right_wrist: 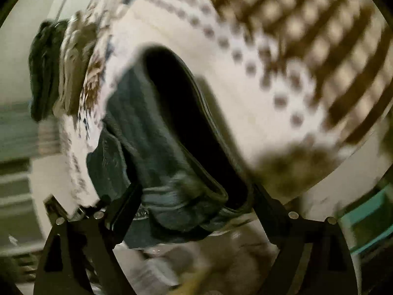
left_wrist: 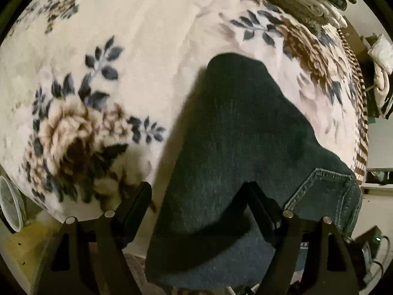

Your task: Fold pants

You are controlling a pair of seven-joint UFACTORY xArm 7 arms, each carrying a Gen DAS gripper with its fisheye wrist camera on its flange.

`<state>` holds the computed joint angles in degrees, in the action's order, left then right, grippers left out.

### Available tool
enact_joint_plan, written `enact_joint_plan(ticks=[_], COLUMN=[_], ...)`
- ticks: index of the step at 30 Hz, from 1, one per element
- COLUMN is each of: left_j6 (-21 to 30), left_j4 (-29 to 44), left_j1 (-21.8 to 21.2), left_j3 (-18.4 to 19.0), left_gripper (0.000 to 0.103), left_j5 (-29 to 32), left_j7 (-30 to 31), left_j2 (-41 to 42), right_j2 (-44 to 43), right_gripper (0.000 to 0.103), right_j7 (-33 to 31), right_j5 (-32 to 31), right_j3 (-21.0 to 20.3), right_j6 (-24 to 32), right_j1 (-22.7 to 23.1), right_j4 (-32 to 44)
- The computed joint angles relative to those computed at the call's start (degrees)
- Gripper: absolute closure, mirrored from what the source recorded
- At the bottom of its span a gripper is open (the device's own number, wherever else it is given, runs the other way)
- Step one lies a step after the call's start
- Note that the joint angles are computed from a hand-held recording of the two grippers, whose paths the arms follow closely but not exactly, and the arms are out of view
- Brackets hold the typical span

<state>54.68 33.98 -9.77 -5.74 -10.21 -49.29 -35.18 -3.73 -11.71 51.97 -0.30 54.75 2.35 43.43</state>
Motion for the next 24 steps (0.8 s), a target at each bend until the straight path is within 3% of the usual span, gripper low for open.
enact_joint_plan(ticks=[2,6,10,12,14,23,24], left_j6=[-0.05,-0.17,-3.27,-3.84,-3.83,-6.01,-6.66], left_j4=[-0.58,-2.19,-4.69,-5.28,-5.35,-5.84,-6.65], left_j1=[-0.26,-0.78,-1.59,-1.72,-1.8,-2.57,-2.82], left_j3=[0.25,0.15,1.13,1.42,1.36,0.96,0.71], left_gripper=[0.025,0.025,0.019,0.019,0.019,0.016,0.016], left_j5=[-0.46,-0.96,-3.71,-4.2,-4.18,-5.54,-5.77], left_j7=[0.27,0.5,1.13,1.65,2.12,2.7,2.52], left_j2=[-0.75,-2.76,-3.13,-3.08,-2.83,-1.7,-2.02], right_j2=[0.28,3.05,6.72,5.09,2.46,9.55,8.93], right_gripper=[0.013,0.008,0.001,0.019,0.025,0.028,0.037], right_j7=[-0.61,1.34,-2.89,-6.04,-10.52,-13.94,-13.93], right_j5=[5.8,5.33,9.77,11.69,12.11,14.16,15.06], right_j3=[0.14,1.49,2.3,2.94,3.34,4.41,4.83], right_j6=[-2.26,-3.86,-2.74,-4.26,-5.58,-5.9,-6.89], right_j1=[0.31,1.54,1.18,1.31,2.12,2.68,2.85], right_j4=[-1.44,0.53,2.98,2.48,2.2,5.64,5.55])
